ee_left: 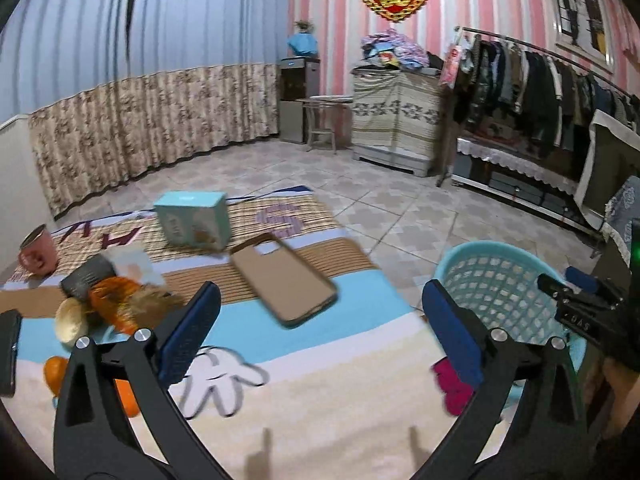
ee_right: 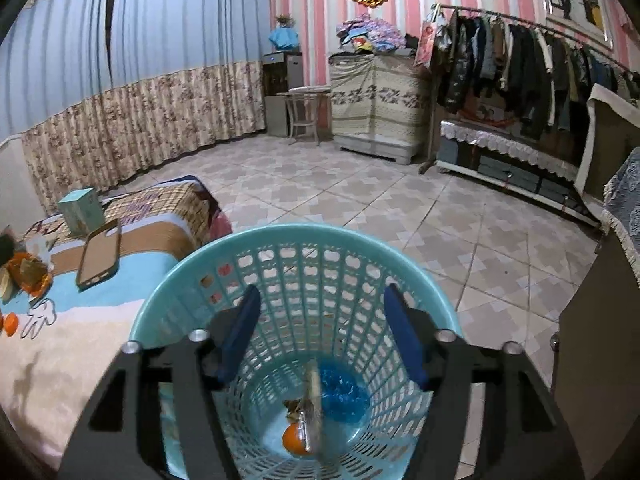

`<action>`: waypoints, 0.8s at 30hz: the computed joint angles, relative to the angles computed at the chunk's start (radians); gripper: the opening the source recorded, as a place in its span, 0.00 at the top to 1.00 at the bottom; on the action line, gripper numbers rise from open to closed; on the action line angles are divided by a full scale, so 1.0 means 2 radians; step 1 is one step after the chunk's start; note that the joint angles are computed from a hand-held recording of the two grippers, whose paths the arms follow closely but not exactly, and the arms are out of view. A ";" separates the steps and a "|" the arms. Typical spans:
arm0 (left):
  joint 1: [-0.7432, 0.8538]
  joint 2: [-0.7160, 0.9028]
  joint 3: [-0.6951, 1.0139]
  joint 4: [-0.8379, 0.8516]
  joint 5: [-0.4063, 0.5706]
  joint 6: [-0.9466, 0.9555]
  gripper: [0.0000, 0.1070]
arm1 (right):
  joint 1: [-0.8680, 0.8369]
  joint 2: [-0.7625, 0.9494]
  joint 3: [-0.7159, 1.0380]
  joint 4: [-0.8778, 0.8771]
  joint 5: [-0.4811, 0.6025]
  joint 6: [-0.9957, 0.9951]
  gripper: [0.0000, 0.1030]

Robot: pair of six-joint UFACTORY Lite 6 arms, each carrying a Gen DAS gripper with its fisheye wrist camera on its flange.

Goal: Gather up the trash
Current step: 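Open the right gripper to drop the snack wrapper into the basket, then return to the bed and grasp the peeled orange with the left gripper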

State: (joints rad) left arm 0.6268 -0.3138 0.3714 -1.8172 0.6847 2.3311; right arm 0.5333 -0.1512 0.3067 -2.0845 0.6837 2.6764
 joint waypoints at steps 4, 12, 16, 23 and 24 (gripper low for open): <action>0.056 0.026 0.027 0.033 0.027 -0.015 0.09 | 0.009 0.011 0.013 0.027 0.001 -0.008 0.15; 0.159 0.081 0.081 0.094 0.077 -0.024 0.09 | 0.110 0.026 0.068 0.163 0.055 -0.106 0.05; 0.203 0.109 0.109 0.109 0.093 -0.014 0.09 | 0.173 0.053 0.111 0.208 0.086 -0.125 0.04; 0.264 0.173 0.166 0.127 0.110 0.000 0.09 | 0.249 0.128 0.204 0.243 0.115 -0.147 0.04; 0.266 0.176 0.171 0.127 0.108 -0.001 0.09 | 0.258 0.143 0.221 0.246 0.116 -0.148 0.04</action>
State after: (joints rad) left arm 1.1584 0.0383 0.7134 -1.5632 0.9006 2.3289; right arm 1.0501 0.1356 0.7492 -1.5916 0.9161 2.3794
